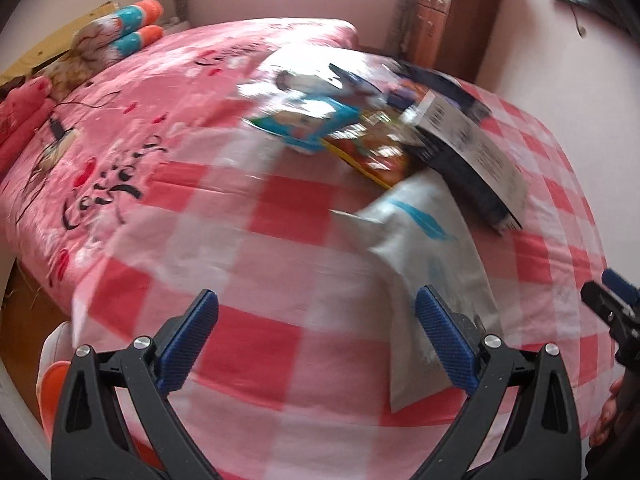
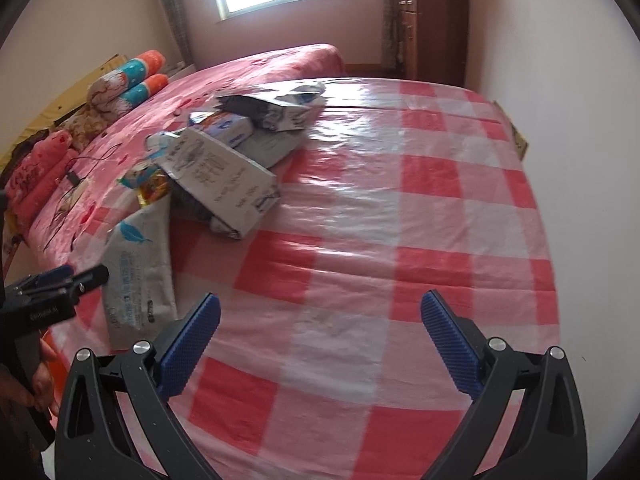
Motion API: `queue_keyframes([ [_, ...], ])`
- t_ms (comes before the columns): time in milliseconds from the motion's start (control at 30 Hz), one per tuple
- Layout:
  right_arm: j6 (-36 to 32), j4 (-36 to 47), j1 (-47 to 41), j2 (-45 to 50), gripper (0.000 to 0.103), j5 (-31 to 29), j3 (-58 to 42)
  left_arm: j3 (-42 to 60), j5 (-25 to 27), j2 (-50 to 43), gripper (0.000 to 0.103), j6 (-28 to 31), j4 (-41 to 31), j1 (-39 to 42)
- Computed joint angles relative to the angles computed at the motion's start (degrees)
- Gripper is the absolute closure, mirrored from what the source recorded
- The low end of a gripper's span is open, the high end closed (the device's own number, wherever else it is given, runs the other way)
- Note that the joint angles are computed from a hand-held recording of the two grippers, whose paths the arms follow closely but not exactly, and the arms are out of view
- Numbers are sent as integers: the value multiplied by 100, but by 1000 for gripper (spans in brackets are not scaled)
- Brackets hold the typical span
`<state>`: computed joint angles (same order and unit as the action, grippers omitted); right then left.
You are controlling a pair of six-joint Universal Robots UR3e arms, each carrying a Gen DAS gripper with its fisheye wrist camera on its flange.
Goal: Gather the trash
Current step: 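Close the left gripper on the white wet-wipe packet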
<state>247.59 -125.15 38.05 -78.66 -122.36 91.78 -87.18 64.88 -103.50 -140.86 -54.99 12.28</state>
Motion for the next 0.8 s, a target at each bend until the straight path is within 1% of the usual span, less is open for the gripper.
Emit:
queue_keyframes([
  [33,-110,-98,-26,49,4,48,-48,52,-73,14,4,-1,-83,52],
  [133,-366,-297,-125,142,4,168,-169,164,-412,191,4,223,-733,117],
  [200,-550,-524,-240,134,4,304,-138,103,-439,295,4,299,-908,2],
  [267,-741,-845,-393,72,4,502,-13,-26,-398,376,4,262,-900,-140],
  [433,-1326,-1463,-864,-5,4,1084,188,-402,-81,417,4,-138,-272,-682],
  [500,-1576,-1611,-1044,14,4,1279,198,-534,215,335,4,-412,300,-965],
  [600,-1855,-1821,-1339,24,4,1583,226,-518,611,84,4,-705,941,-1288],
  [700,-2145,-2057,-1640,116,4,1933,217,-287,883,-223,4,-896,1065,-1426],
  [733,-2258,-2126,-1722,196,4,2063,155,-199,885,-307,4,-893,1016,-1410],
  [800,-2529,-2202,-1795,377,4,2183,-37,-100,866,-407,8,-886,931,-1377],
])
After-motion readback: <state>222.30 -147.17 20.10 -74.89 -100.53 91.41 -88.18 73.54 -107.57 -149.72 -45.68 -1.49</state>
